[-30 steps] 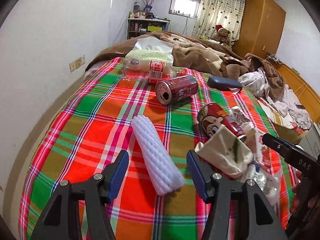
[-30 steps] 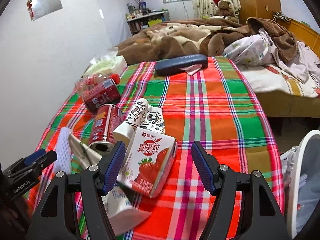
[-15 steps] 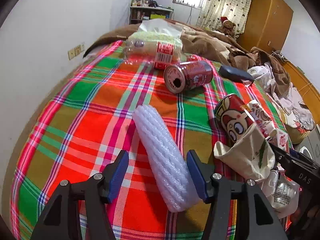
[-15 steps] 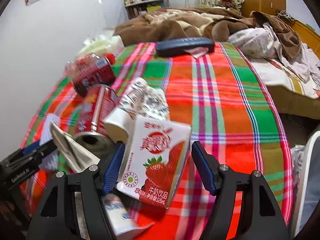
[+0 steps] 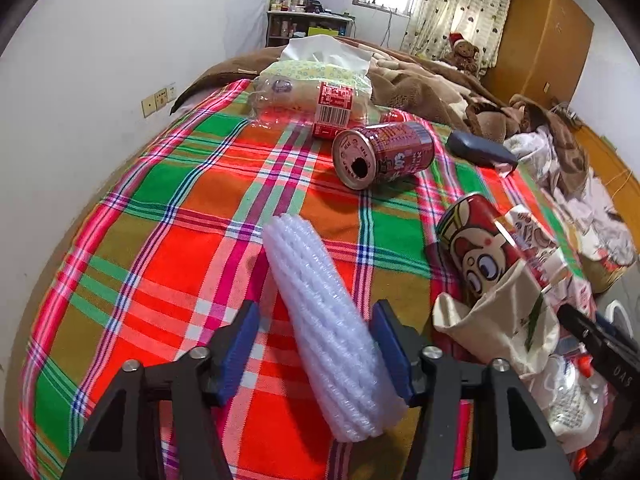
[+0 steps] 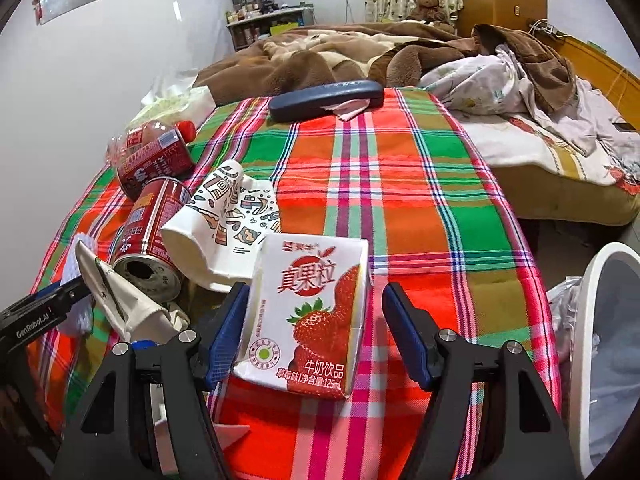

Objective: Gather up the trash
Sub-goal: 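Grasp the second foam net with the left tool while the right tool grasps the strawberry milk carton, then carry the foam net and milk carton over the bin and open both tools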

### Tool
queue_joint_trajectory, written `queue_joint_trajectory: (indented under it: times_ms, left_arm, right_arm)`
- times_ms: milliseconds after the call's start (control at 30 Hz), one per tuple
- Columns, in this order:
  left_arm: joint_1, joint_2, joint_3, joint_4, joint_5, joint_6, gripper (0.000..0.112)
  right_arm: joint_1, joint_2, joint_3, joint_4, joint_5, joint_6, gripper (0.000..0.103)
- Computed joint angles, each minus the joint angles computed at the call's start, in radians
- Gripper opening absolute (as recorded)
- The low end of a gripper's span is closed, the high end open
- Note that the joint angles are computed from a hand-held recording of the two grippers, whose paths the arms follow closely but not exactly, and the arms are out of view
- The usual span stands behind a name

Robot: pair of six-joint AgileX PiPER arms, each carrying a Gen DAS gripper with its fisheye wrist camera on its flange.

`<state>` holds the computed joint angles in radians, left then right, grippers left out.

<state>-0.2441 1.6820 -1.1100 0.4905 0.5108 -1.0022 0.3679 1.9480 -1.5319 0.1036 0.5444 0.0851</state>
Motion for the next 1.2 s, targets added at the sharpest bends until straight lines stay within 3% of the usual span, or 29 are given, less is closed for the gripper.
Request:
queue_joint_trajectory:
  times_ms: [233,400,600,1200]
  left_arm:
    - [-0.006,-0.010,0.011,0.016,0.000,-0.023,0.030]
    - [-0.023,-0.049,0.045,0.017,-0.027,-0.030,0.030]
    - [-0.077,-0.098,0.065,0.071,-0.008,-0.094,0.030]
    - [-0.381,-0.171,-0.038,0.253,0.186,-0.264,0.030]
  right_arm:
    - [-0.020,-0.017,0.032,0.061,-0.031,-0.057,0.059]
    - [-0.029,-0.048,0.078,0.080,-0.071,-0.080,0.057]
    - [-0.048,-0.096,0.131,0.122,-0.100,-0.131,0.057]
    - [-0.155,-0.277,0.305,0.309,-0.160,-0.344,0.057]
